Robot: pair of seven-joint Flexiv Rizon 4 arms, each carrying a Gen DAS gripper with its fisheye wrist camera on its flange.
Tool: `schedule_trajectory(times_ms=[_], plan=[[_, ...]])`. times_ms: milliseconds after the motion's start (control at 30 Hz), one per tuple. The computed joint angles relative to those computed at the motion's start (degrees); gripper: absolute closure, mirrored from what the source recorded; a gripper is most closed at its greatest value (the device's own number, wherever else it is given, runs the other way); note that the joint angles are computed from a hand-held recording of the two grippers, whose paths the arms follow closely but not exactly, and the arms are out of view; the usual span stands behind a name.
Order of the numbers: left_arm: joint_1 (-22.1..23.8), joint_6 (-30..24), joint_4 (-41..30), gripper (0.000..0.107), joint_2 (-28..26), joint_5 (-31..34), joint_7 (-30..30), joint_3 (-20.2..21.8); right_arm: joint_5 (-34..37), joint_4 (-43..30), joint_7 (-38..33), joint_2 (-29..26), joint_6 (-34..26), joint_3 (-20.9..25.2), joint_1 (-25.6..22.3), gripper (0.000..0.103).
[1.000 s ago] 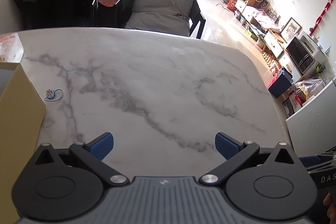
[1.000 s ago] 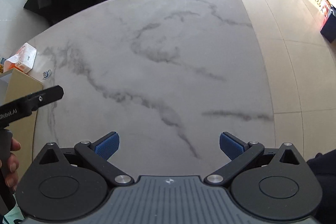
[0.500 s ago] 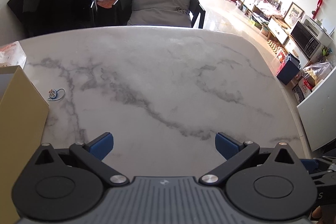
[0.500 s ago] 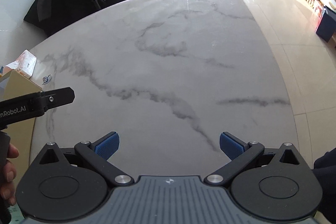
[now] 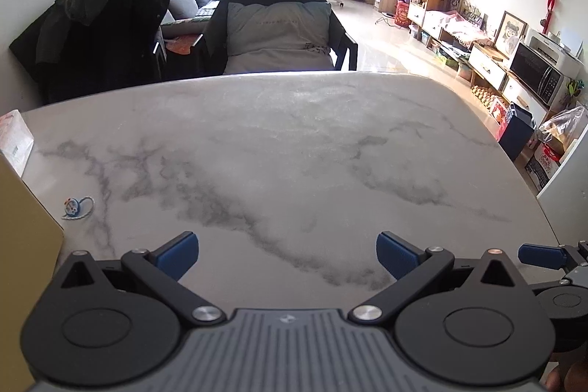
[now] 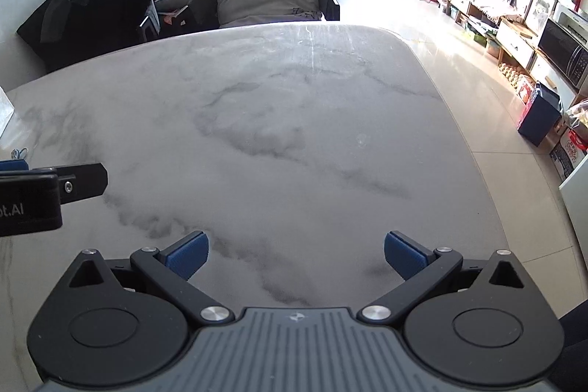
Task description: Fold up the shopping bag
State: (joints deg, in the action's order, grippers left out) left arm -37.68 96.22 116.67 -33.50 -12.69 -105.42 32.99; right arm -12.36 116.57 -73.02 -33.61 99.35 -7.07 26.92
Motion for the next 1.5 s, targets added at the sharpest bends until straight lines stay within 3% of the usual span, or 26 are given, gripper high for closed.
schedule_trajectory(times_ms=[233,567,667,867,1300,1500], plan=[[2.57,5.72,-1.21,0.005,-3.9,-2.08,2.62,-3.0,2.11,-2.41,-1.88,-4.15,4.03,-4.68,4.37,0.001],[2.83,6.52,-4.18,0.005,-8.8,-12.81,5.2,-4.51,3.93,-7.23,-3.52,-7.99,5.8,-2.18,1.62,0.001],[4.51,7.72,-3.49,0.005,-8.84,-14.49,5.7,-6.18,5.08,-7.37,-3.91,-8.53,7.19,-2.63,2.26,0.001],[2.86,9.99,-2.73,0.004,-10.58,-17.17,9.81,-4.7,8.26,-8.66,-4.68,-10.48,10.26,-4.2,3.8,0.0],[7.08,19.21,-1.01,0.004,-11.16,-22.87,16.96,-12.43,11.79,-10.58,-7.15,-12.48,13.27,-3.63,3.81,0.0],[8.38,20.86,-0.86,0.004,-10.88,-26.93,21.1,-15.59,12.36,-10.56,-7.88,-12.43,13.32,-3.16,3.52,0.0]])
